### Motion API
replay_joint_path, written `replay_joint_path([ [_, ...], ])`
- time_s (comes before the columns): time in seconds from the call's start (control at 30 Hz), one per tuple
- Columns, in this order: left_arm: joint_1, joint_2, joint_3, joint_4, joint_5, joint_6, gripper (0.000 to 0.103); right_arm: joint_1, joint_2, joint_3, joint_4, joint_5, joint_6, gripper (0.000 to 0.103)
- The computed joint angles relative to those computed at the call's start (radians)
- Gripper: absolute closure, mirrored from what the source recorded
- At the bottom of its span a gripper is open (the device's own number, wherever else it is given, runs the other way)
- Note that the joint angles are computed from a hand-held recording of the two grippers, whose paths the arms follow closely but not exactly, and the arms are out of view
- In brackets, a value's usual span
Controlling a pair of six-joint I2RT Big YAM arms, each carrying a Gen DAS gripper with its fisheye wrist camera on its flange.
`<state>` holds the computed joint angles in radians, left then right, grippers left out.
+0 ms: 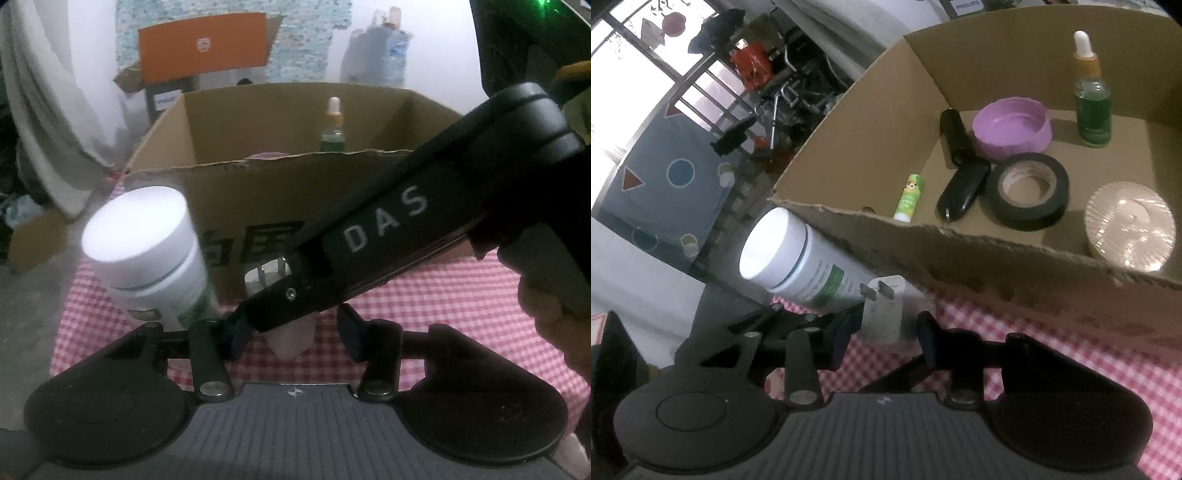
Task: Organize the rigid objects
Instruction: 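Grasp the white plug charger with the right gripper, then carry the white charger with the right gripper over the box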
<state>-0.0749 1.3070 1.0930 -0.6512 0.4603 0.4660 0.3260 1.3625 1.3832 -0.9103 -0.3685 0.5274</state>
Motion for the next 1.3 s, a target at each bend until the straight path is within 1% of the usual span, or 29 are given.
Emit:
replay_joint_path([
  [0.03,-0.002,-0.001,-0.003,0.002,0.003,0.008,0.054,-0.002,-0.005,-0.002,-0.005,-0.004,0.005,0.061],
  [0.13,-0.020,0.002,-0.006,0.011,-0.022,0.019,0.054,-0.011,-0.008,-0.008,-0.004,-0.013,0.026,0.061],
  [0.3,-0.032,0.024,0.008,-0.004,-0.041,-0.007,0.054,-0.018,0.006,-0.013,0.019,-0.004,0.060,0.061],
  [0.37,-0.036,0.016,-0.007,0.018,-0.057,-0.011,0.058,-0.022,0.005,-0.024,0.037,-0.009,0.077,0.061],
  [0.4,-0.039,0.011,-0.014,0.028,-0.067,-0.012,0.063,-0.023,0.003,-0.029,0.043,-0.009,0.084,0.061],
  [0.43,-0.040,0.008,-0.017,0.030,-0.074,-0.015,0.067,-0.021,0.001,-0.031,0.047,-0.007,0.091,0.061],
  [0.5,-0.038,0.008,-0.012,0.017,-0.067,-0.024,0.069,-0.017,0.000,-0.031,0.048,0.006,0.094,0.061],
  [0.67,-0.039,0.002,-0.007,-0.002,-0.061,-0.028,0.069,-0.008,-0.015,-0.036,0.038,0.034,0.099,0.061],
  [0.83,-0.047,-0.029,-0.017,-0.007,-0.058,-0.029,0.069,-0.003,-0.045,-0.050,0.036,0.047,0.102,0.061],
  [1.17,-0.050,-0.137,-0.021,-0.010,-0.049,-0.048,0.069,0.029,-0.146,-0.048,0.041,0.112,0.081,0.060],
  [1.3,-0.072,-0.175,0.003,-0.010,-0.075,-0.065,0.069,0.029,-0.180,-0.018,0.039,0.130,0.053,0.060],
])
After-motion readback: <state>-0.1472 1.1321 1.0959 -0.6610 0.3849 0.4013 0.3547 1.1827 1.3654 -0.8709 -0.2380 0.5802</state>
